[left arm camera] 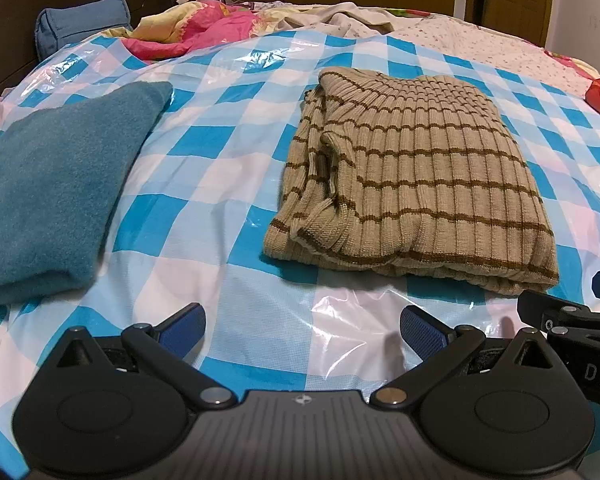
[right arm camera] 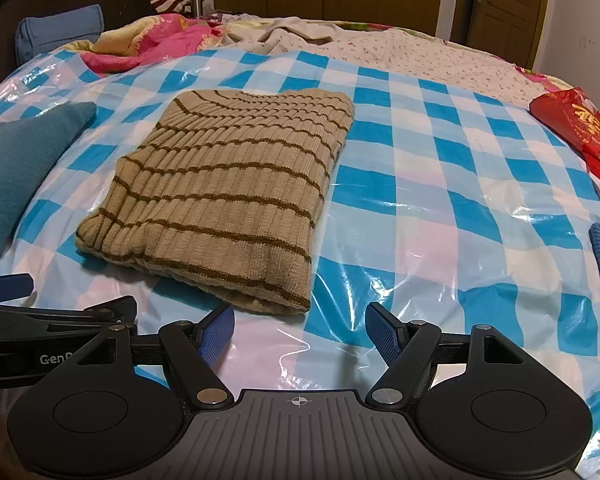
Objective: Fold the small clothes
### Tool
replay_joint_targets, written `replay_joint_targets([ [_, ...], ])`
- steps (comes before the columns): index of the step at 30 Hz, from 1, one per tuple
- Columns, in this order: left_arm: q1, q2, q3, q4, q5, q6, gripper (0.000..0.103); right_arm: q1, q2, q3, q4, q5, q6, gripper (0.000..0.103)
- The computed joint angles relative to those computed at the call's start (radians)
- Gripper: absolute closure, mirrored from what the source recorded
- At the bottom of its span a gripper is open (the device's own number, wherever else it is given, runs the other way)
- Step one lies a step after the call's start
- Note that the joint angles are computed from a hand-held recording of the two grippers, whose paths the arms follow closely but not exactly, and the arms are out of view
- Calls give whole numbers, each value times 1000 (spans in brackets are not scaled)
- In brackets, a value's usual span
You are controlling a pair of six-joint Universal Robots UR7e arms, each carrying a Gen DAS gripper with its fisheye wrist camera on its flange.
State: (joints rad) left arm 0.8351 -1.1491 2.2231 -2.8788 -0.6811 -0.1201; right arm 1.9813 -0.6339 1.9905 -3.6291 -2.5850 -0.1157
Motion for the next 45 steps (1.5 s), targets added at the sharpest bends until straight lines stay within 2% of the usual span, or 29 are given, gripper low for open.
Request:
replay_joint_targets([
  [11, 2, -2, 4, -12, -6, 6, 0, -5, -10, 13, 4, 2, 28, 29],
  [45, 1, -4, 9, -33, -16, 28, 0, -8, -5, 6, 2, -12, 20, 29],
])
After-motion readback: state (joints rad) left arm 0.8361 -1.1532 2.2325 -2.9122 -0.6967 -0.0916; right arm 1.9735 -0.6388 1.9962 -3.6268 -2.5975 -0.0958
